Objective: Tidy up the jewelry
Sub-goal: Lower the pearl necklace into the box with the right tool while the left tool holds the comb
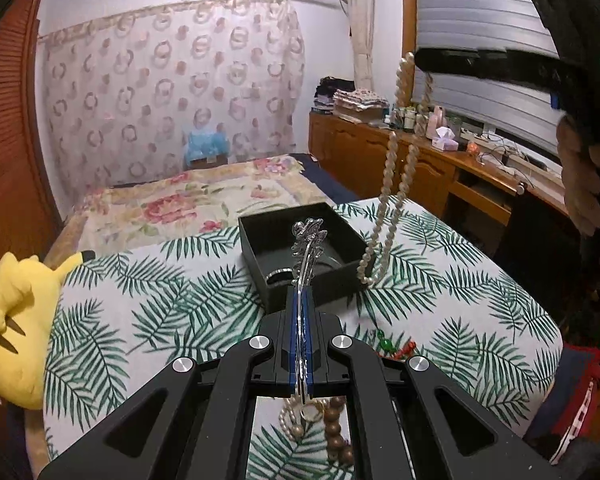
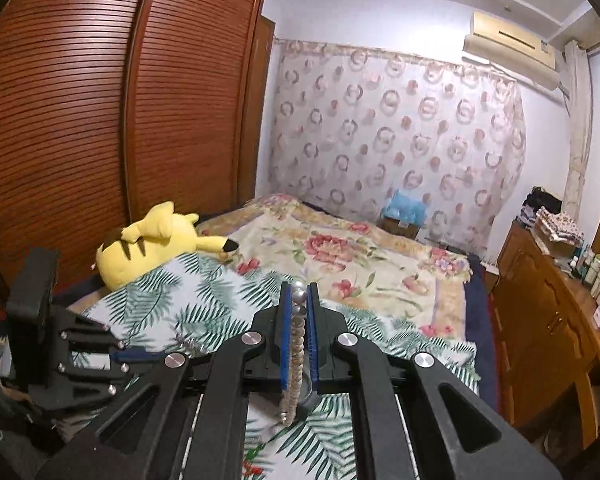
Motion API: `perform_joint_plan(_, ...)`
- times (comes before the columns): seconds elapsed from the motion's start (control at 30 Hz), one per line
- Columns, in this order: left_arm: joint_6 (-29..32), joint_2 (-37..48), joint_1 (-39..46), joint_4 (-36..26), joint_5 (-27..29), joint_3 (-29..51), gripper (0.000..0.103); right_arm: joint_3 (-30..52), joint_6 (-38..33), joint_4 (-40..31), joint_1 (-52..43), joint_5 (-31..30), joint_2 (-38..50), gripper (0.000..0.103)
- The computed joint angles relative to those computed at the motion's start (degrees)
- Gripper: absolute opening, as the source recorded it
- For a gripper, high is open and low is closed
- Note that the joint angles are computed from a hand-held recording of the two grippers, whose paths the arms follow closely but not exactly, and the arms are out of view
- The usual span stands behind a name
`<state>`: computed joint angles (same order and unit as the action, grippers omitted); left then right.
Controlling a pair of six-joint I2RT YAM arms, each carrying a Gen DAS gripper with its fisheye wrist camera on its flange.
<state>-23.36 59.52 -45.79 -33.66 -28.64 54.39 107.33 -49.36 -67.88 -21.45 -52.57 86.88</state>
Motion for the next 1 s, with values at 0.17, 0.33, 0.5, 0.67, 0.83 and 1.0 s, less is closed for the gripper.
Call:
perform_joint_plan(0.17,2.0,1.6,2.9,1.6,1.4,1.6,0.002,9.0,7.3,1.6,4.1,2.8,6.0,0.008)
perform_joint_plan(0.33,2.4,2.2,4.7,2.5,2.7,1.7,0.002,11.6,12.5,5.8,7.8,7.6,9.6,0.008)
perform_joint_plan(0.5,2.4,2.5,4.9,2.8,3.1,2.0,0.002,10.4,15.6,8.2,9.3,8.9,12.1,0.008)
perform_joint_plan(0.67,3.9,4.4,6.4,3.6,4.1,3.8,0.002,3.6,15.1,11.5,11.3,12.8,12.9,0.009)
perform_joint_plan(0.83,5.7,8.4,8.8,5.4,5.5,6.1,0.002,-0.6,14.1,11.2,12.1,13.5,14.5,0.009)
perform_joint_plan(1.0,7.0,12.8,11.4,7.9,7.6,7.1,0.002,-5.3,13.1,13.9,11.6,13.3,12.2,0.010)
